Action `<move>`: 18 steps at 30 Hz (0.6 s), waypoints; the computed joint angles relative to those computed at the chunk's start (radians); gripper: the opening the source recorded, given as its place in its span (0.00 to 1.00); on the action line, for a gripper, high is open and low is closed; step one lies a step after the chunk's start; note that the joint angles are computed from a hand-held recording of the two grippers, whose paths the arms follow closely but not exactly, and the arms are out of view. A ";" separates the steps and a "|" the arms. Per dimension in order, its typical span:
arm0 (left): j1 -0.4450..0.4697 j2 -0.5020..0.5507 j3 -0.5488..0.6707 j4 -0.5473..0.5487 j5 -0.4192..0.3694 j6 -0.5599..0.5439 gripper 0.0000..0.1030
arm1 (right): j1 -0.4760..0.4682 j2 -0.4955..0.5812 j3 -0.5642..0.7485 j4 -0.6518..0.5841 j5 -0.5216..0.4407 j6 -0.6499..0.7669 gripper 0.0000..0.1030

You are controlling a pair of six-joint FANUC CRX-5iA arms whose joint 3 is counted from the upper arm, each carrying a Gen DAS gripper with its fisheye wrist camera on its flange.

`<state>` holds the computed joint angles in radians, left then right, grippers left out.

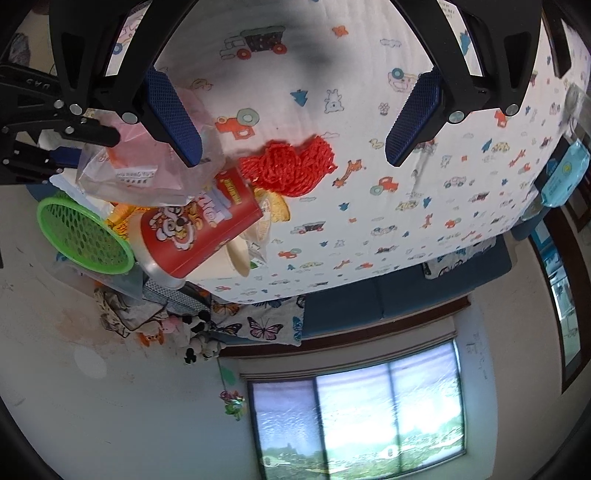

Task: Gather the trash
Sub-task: 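Grasp the clear plastic bag with the right gripper and lift it, then grasp the red paper cup with the left gripper while the right gripper carries the bag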

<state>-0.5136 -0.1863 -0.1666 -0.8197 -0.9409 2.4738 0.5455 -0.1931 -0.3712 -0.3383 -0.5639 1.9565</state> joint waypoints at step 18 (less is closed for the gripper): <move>0.116 0.082 0.034 0.192 0.209 -0.353 0.93 | -0.141 -0.091 0.006 -0.050 0.005 0.040 0.30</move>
